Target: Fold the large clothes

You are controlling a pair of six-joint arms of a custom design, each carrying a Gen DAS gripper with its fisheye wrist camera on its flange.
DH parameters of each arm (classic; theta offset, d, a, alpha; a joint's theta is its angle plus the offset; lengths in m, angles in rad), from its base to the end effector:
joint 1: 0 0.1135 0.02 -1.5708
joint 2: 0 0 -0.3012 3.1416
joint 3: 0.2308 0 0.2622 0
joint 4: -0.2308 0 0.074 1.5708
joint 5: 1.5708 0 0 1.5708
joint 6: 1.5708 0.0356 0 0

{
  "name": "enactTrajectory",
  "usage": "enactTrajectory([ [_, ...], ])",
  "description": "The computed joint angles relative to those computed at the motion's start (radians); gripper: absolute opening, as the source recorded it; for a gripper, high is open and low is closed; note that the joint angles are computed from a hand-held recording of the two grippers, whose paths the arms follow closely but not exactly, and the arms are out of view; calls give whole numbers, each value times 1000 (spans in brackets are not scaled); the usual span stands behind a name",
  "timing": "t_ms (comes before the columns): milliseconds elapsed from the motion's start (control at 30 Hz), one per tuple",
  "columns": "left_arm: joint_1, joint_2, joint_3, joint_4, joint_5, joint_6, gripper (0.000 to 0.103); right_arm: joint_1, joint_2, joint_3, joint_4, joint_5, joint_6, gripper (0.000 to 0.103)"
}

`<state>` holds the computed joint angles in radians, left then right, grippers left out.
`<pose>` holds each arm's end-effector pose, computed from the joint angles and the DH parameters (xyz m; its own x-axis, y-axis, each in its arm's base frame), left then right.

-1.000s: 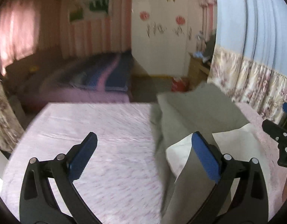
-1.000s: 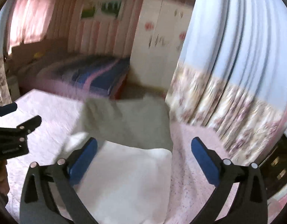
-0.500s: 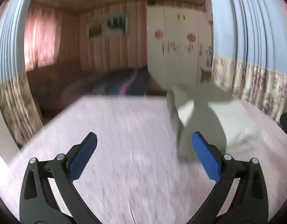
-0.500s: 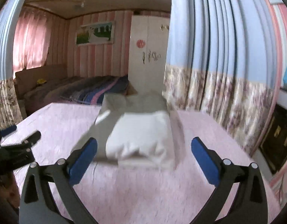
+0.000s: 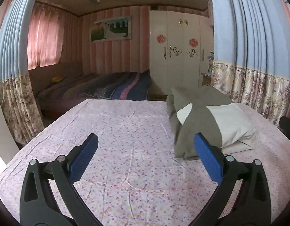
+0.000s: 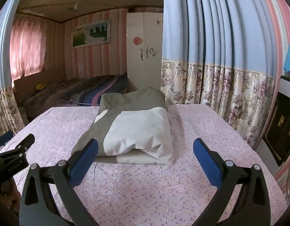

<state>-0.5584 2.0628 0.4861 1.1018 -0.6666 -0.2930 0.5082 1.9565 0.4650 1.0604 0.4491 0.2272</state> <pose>0.2758 -0.1463 0.0767 -0.3568 -0.0447 -0.9331 -0.1598 0.9870 0.0138 0.2781 0.1372 0.0986 -0.3768 0.0224 -0.9260 -0.0091 0.9996 0.0279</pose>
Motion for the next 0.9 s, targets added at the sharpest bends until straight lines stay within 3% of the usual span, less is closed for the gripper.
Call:
enactTrajectory([
  [533, 11, -23, -47, 43, 4, -12, 100, -8, 23, 19, -14, -10, -6, 101],
  [900, 56, -5, -22, 56, 59, -2, 100, -49, 53, 68, -38, -58, -5, 101],
])
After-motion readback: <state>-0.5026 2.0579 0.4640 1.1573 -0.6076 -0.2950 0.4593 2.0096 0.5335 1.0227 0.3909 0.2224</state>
